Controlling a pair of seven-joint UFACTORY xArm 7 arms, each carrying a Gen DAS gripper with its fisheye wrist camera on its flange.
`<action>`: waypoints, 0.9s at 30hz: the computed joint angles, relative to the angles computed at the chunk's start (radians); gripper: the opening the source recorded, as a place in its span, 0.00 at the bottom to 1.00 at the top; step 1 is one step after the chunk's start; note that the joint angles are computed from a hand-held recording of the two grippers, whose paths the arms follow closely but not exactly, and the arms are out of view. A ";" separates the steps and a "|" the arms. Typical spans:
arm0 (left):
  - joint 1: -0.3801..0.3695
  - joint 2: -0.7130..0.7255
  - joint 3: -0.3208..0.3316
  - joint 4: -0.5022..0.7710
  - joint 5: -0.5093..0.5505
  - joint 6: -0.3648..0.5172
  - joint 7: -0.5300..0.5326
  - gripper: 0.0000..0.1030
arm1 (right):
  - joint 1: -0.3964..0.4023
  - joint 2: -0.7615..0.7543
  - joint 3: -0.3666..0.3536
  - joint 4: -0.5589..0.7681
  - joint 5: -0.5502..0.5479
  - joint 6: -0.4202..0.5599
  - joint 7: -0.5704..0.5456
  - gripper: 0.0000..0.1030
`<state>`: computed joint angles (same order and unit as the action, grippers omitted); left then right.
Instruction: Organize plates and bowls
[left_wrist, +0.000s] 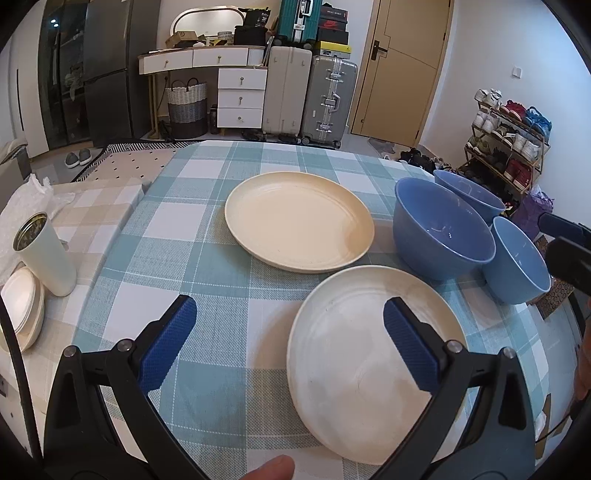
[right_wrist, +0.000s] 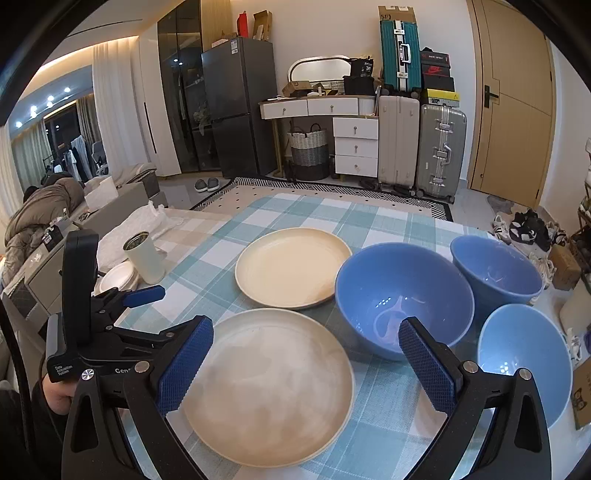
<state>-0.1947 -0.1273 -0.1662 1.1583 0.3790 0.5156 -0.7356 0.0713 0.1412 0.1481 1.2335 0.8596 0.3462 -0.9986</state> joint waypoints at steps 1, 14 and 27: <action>-0.001 0.004 0.004 0.006 -0.012 0.003 0.012 0.98 | 0.002 0.004 -0.003 0.010 -0.015 0.004 0.013 0.99; 0.017 0.061 0.049 0.081 -0.102 0.018 0.116 0.98 | 0.016 0.123 -0.001 0.212 -0.292 0.077 0.275 0.99; 0.025 0.143 0.078 0.187 -0.156 0.057 0.175 0.98 | 0.028 0.299 0.013 0.459 -0.486 0.153 0.458 0.99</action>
<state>-0.1694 0.0155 -0.0881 1.3454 0.2227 0.5725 -0.5605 0.0992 0.4405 0.1615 1.6922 0.3732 0.4992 -0.5401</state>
